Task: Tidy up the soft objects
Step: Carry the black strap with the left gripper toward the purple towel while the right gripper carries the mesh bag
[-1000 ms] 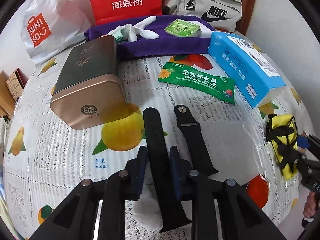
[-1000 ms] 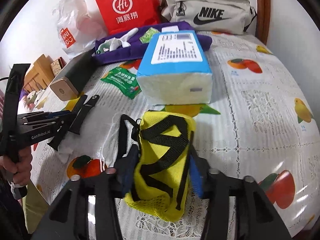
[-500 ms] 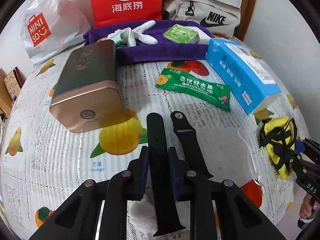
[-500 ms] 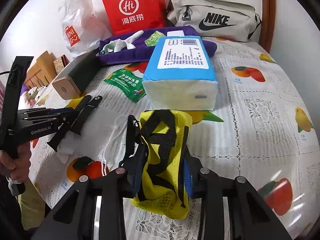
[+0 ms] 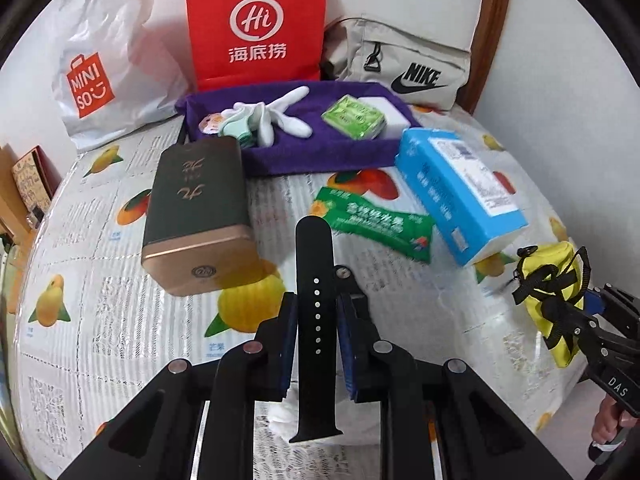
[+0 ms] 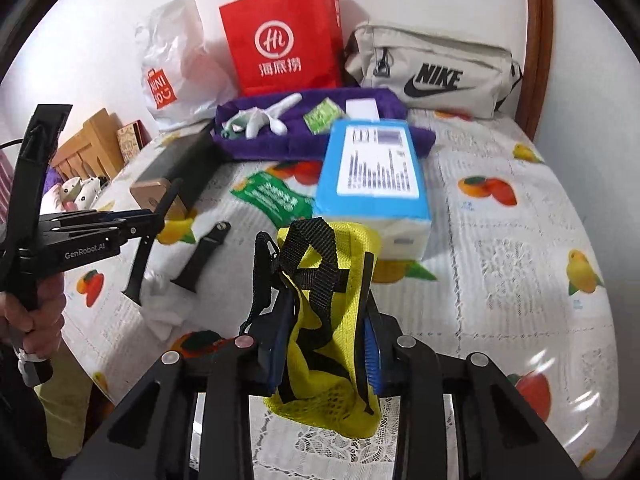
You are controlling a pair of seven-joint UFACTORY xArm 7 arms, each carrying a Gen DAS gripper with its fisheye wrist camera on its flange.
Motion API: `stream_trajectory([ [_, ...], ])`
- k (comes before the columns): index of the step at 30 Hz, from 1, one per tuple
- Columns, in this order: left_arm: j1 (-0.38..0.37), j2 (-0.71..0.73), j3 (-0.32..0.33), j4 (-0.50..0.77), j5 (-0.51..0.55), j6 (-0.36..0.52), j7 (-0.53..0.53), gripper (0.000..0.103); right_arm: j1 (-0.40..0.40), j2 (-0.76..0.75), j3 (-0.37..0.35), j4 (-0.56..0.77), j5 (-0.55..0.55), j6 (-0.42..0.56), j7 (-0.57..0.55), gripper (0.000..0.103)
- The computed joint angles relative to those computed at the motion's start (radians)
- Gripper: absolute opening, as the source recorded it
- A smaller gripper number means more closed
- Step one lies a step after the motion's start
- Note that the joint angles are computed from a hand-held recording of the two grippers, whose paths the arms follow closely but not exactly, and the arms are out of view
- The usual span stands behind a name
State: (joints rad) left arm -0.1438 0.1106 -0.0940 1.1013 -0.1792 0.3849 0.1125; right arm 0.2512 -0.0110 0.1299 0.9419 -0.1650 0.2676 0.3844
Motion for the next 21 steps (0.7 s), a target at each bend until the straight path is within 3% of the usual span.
stream_trajectory([
  [9, -0.008, -0.014, 0.0, 0.058, 0.01, 0.027, -0.015, 0.019, 0.0, -0.005, 0.0, 0.06, 0.006, 0.015, -0.028, 0.032],
  [21, 0.0, 0.065, 0.009, 0.227, 0.045, 0.085, -0.056, 0.019, -0.011, 0.124, 0.0, 0.255, 0.185, 0.025, -0.227, 0.032],
])
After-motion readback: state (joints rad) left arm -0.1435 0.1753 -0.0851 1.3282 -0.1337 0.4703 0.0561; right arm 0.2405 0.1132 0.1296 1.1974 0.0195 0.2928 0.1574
